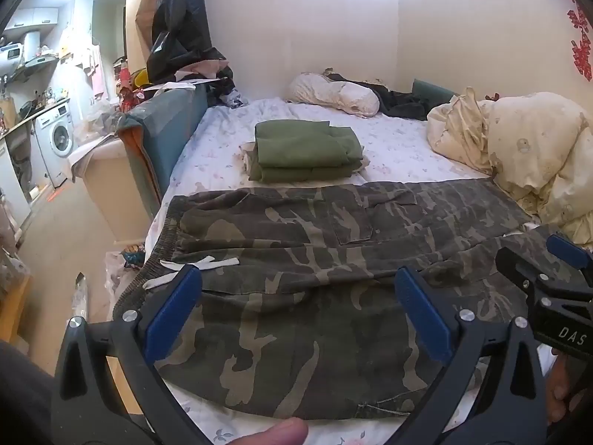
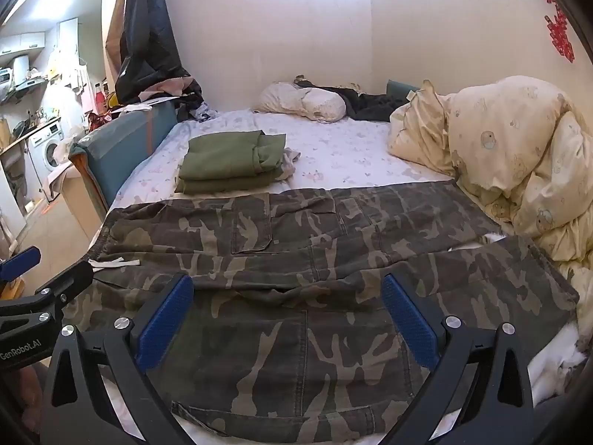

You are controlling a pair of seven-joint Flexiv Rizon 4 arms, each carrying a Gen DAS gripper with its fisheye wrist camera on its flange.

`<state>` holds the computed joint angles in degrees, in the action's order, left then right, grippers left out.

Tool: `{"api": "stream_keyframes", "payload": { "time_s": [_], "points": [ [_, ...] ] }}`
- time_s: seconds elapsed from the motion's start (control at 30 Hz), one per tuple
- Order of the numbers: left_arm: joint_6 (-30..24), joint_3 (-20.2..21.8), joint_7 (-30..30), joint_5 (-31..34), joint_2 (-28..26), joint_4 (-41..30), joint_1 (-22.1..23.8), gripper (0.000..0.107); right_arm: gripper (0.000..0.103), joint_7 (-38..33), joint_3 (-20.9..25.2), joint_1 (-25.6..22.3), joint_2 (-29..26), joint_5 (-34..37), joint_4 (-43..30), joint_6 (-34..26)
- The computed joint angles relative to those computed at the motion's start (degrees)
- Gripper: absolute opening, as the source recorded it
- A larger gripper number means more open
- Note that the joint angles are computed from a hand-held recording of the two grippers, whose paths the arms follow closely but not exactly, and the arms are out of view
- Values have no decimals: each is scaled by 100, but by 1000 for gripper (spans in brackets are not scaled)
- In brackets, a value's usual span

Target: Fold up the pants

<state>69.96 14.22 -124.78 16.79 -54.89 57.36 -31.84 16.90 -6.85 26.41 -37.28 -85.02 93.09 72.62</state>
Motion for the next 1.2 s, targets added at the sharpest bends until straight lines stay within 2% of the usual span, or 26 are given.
{"api": "stream_keyframes", "payload": {
  "time_s": [0.03,0.1,0.17,0.3,0.63,1.2],
  "points": [
    [-32,-20,10,-19,-17,-32,9,103,103,350,-82,-9,-6,-284,-36,139],
    [-82,-61,58,-81,-48,-119,37,103,103,309,-20,-53,-5,-295,-42,116],
    [372,-14,-146,-9,39,174,47,103,103,167,35,-67,-6,-161,-36,63],
    [418,55,-129,-82,88,272,14,103,103,-54,47,-33,-13,77,-42,15],
    [228,72,-39,-177,16,135,-7,103,103,-220,-40,85,-73,319,-82,17],
    [229,95,-116,-125,18,125,-10,103,103,-309,-146,153,-70,439,-48,76]
  ]
}}
